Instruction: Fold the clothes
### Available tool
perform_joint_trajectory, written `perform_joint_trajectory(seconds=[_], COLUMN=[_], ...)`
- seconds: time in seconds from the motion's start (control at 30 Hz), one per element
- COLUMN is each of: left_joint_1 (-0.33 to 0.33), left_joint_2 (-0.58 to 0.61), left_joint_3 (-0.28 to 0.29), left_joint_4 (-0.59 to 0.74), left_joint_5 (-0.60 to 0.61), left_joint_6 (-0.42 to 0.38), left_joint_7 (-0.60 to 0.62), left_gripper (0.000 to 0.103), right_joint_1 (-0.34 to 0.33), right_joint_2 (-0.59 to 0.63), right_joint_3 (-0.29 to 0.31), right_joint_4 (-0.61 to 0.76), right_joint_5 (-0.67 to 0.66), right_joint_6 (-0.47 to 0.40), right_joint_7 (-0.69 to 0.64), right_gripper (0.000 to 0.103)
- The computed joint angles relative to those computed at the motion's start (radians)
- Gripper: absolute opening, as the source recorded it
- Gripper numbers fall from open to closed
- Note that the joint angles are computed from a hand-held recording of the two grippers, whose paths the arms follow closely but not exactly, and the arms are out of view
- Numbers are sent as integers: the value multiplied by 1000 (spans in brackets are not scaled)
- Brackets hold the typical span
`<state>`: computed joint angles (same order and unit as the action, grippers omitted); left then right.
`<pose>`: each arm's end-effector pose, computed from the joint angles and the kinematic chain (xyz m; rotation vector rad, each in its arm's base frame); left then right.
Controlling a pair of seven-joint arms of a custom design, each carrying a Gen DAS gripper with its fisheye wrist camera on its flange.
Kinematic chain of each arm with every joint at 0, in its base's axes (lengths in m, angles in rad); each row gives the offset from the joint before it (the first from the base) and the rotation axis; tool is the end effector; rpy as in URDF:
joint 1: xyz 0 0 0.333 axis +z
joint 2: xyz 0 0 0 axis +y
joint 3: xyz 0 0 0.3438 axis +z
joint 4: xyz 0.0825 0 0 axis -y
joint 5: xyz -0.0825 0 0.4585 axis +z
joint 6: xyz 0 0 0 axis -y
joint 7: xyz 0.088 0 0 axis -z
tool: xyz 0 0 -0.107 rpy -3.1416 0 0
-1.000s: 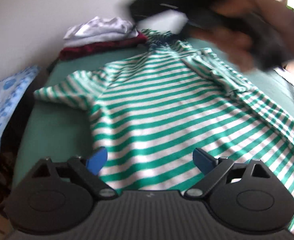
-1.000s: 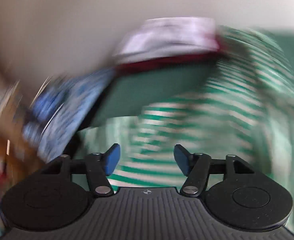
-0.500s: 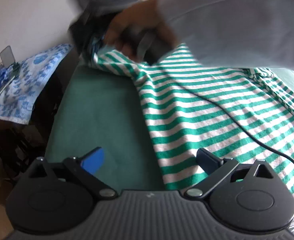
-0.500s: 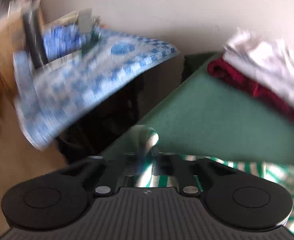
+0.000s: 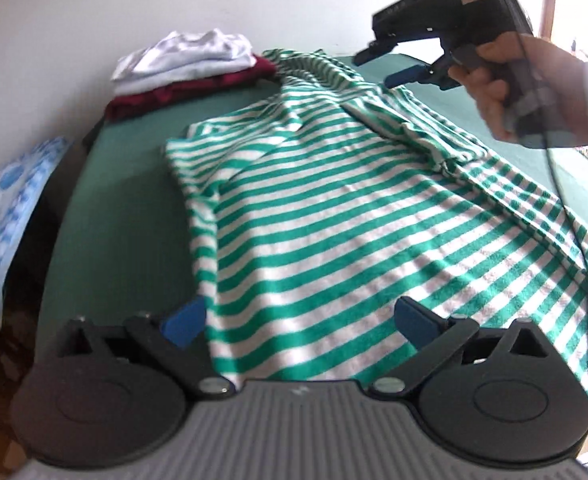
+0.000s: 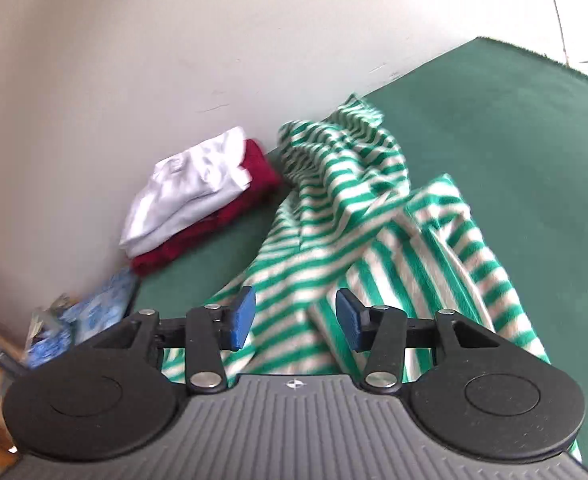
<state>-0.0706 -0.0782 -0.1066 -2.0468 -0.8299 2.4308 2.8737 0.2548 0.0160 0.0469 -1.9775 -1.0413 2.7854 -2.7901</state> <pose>0.6264 -0.1159 0.5247 -0.8021 2.5524 -1.0456 0.6270 0.2358 0.5297 -0.8576 2.0230 -0.5355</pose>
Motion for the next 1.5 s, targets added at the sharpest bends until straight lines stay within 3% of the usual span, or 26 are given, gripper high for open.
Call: perform_joint_trajectory(seconds=[0.03,0.17,0.23,0.3,0.37,0.43,0.47,0.5,0.53,0.6,0.7,0.77,0.8,0.83,0.9,0.97,1.03,1.1,1.13,1.17,1.23,1.33,1.37,1.43,1.47,1.5], left_joint_1=[-3,-9,-12,-22,-32,-36,-37,-36,-35,-30,-32,-40,-43,-45,-49,-58,-73,-84,-87,-89,-86,-82,-82,-84,-90,-98], left_joint_2=[6,31,24,4,-24,-48,-56,-62,-64,-49,-12,-7,-4,-2,-10,-29,-55,-73,-81,-86,-89,-93,-95,-101,-99,-95], left_joint_3=[-6,-24,-29,-39,-48,-50,-47,-42,-37,-30,-22,-21,-21,-21,-26,-35,-44,-44,-41,-38,-38,-37,-35,-31,-26,-19], left_joint_4=[5,32,25,-6,-56,-97,-111,-121,-125,-111,-65,-49,-41,-31,-24,-44,-87,-116,-125,-130,-137,-148,-149,-153,-143,-126], left_joint_5=[15,104,131,168,214,264,283,296,309,337,325,283,263,246,240,250,272,287,293,300,332,370,376,381,371,355], left_joint_6=[10,33,38,93,180,245,263,272,278,261,209,185,173,156,119,130,190,229,234,236,256,285,290,300,293,280], left_joint_7=[-20,-164,-226,-282,-335,-399,-428,-453,-479,-535,-563,-520,-499,-480,-449,-408,-351,-310,-301,-298,-306,-326,-329,-331,-314,-288], left_gripper=[101,101,101,101,101,101,101,101,101,101,98,82,64,36,22,26,48,61,61,63,84,86,84,72,68,58], right_joint_1=[-1,-5,-18,5,91,134,163,196,195,197,240,249,256,266,258,236,214,183,168,155,133,88,77,66,70,81], right_joint_2=[7,159,279,398,508,540,534,520,484,412,281,202,165,129,68,14,-26,-48,-45,-34,9,107,140,199,197,184], right_joint_3=[1,55,122,147,87,54,20,-25,-37,-65,-152,-192,-214,-233,-229,-204,-180,-157,-144,-131,-105,-36,-16,10,9,-7], right_joint_4=[3,147,290,450,612,665,655,633,575,464,292,187,141,100,22,-52,-103,-123,-115,-96,-44,52,91,167,169,153], right_joint_5=[38,397,520,553,567,486,445,431,447,467,372,299,247,186,138,149,135,43,-9,-33,1,249,316,425,456,449], right_joint_6=[34,135,89,-13,-134,-193,-189,-169,-108,17,133,202,226,223,193,152,113,118,118,118,134,87,62,4,-4,21], right_joint_7=[-70,-649,-920,-1074,-1159,-1119,-1087,-1060,-1023,-948,-746,-568,-469,-371,-272,-240,-190,-65,-11,-7,-114,-467,-571,-747,-772,-749], right_gripper=[49,56,61,68,68,65,42,6,5,4,4,4,4,4,5,11,21,36,39,43,44,54,53,42,8,3])
